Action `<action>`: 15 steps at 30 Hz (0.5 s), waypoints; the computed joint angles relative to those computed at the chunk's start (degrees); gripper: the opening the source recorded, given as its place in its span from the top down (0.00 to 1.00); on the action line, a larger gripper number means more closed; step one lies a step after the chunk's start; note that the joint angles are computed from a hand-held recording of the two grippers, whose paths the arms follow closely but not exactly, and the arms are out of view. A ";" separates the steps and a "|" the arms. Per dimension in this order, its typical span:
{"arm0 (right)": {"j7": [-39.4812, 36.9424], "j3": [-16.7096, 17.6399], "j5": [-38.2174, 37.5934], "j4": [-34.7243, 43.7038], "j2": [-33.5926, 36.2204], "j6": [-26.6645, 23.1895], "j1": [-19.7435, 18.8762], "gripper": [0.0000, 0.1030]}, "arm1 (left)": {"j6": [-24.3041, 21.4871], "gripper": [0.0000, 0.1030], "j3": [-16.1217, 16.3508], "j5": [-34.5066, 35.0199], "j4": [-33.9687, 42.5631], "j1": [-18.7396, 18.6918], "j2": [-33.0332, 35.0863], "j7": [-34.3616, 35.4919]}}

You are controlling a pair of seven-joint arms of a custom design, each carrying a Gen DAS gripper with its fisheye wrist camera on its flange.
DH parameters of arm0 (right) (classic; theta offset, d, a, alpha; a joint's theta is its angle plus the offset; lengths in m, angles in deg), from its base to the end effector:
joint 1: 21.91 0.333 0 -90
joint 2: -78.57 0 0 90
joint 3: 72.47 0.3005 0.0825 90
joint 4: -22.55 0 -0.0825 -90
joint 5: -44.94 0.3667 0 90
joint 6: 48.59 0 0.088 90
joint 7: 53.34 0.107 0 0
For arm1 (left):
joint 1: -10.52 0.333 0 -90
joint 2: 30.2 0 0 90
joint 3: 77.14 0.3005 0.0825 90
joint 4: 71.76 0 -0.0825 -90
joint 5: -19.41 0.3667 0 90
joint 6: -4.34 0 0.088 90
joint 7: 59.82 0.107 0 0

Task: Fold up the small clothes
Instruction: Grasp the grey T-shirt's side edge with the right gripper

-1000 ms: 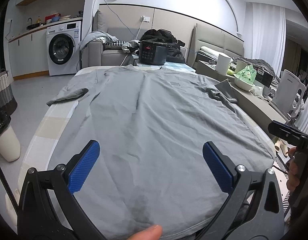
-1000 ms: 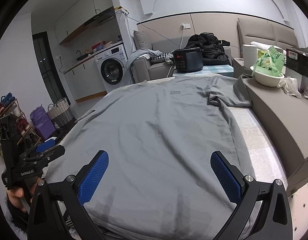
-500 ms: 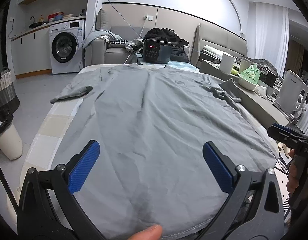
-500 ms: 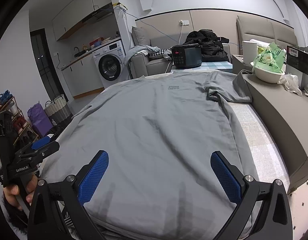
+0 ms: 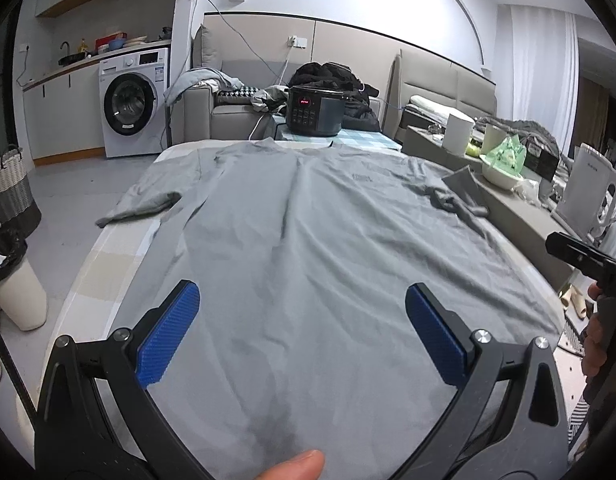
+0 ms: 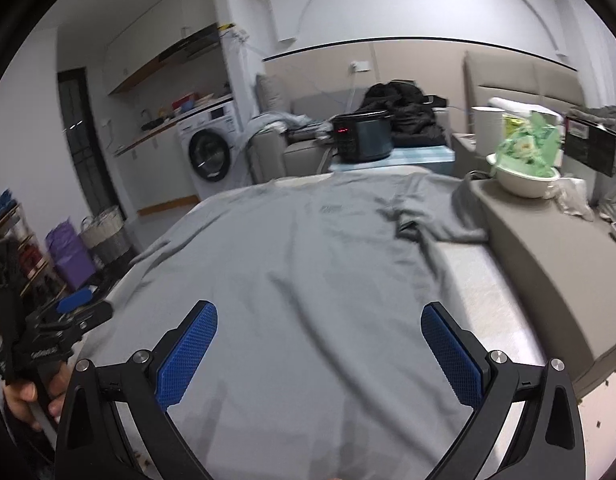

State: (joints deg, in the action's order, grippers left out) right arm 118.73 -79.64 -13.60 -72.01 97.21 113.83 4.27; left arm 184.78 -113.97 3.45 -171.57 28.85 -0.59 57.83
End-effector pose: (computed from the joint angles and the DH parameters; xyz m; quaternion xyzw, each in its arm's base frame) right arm 0.6173 0.2708 0.4965 -0.5442 0.6766 -0.3072 0.3895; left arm 0.6768 -0.1197 0.4325 -0.5199 0.7043 -0.4279 0.2249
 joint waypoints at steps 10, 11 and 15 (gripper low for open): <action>-15.46 1.46 22.65 6.65 6.24 -1.03 -7.02 0.00 | -8.67 0.01 11.09 1.77 19.84 -12.59 9.15 -3.71; -18.23 2.62 26.44 7.67 7.30 -0.80 -8.63 0.00 | -9.90 0.01 12.90 2.35 22.64 -14.41 10.48 -4.61; -24.81 4.68 38.23 15.15 13.38 -3.09 -12.90 0.11 | -17.09 0.01 17.86 4.89 38.11 -20.30 18.87 -7.40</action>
State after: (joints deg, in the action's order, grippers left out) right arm 93.92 -74.96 24.63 -56.87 110.59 110.74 -8.63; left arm 167.69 -96.12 8.34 -133.46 8.54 18.28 50.43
